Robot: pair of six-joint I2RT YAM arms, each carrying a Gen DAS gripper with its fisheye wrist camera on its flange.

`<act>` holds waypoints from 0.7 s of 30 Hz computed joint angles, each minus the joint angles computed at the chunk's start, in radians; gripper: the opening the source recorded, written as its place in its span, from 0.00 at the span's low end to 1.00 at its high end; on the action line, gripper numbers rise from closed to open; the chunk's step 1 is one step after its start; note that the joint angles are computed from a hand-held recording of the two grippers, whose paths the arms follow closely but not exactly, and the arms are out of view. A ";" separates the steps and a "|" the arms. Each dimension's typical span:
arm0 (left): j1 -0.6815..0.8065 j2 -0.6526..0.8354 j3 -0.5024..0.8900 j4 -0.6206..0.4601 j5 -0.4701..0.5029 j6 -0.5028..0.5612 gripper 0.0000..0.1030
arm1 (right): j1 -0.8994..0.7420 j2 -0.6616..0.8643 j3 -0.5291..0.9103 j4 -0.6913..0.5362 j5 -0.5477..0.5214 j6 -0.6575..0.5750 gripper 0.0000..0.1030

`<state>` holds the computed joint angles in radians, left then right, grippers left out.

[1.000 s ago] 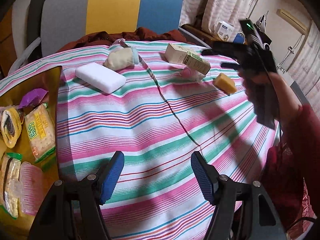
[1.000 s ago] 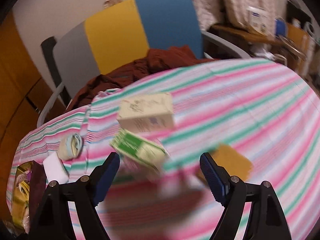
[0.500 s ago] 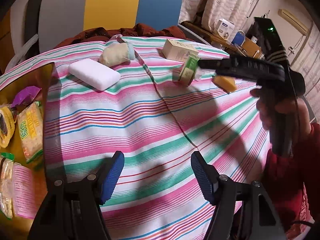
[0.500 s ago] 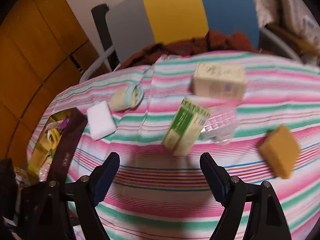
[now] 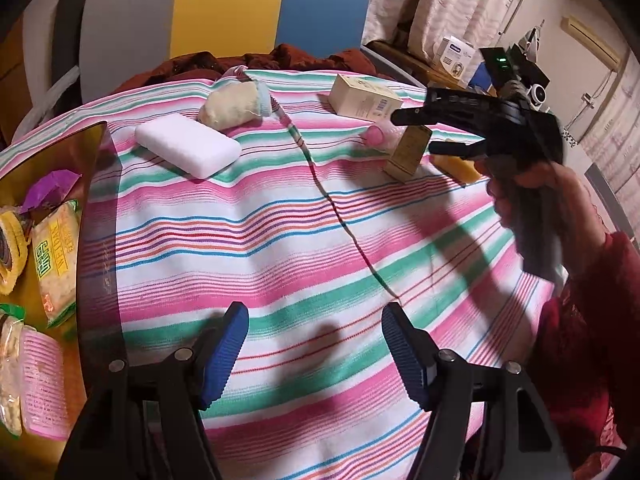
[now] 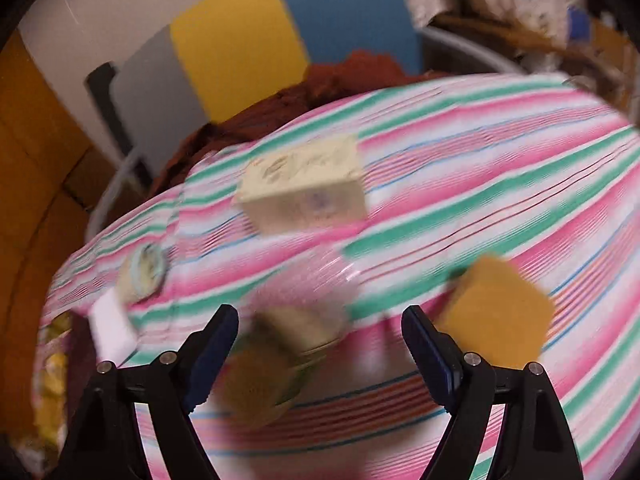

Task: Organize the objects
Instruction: 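Move both tools back to the items on the tablecloth, then grasp the clear pink hair-roller pack with the right tool while the left grasps a green-labelled box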

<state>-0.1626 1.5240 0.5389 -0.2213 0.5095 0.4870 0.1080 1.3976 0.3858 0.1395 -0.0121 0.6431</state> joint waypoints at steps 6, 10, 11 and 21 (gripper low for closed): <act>-0.036 0.010 -0.004 0.028 -0.002 -0.039 0.68 | 0.036 -0.123 -0.069 0.133 -0.071 0.011 0.87; -0.053 0.011 -0.014 0.045 -0.011 -0.041 0.68 | 0.066 -0.039 0.023 -0.032 0.196 0.011 0.88; -0.056 0.014 -0.014 0.048 -0.012 -0.046 0.68 | 0.062 0.003 0.042 -0.039 0.210 0.000 0.88; -0.160 0.041 0.013 0.112 -0.048 -0.133 0.68 | 0.002 0.166 0.082 0.037 0.148 -0.111 0.78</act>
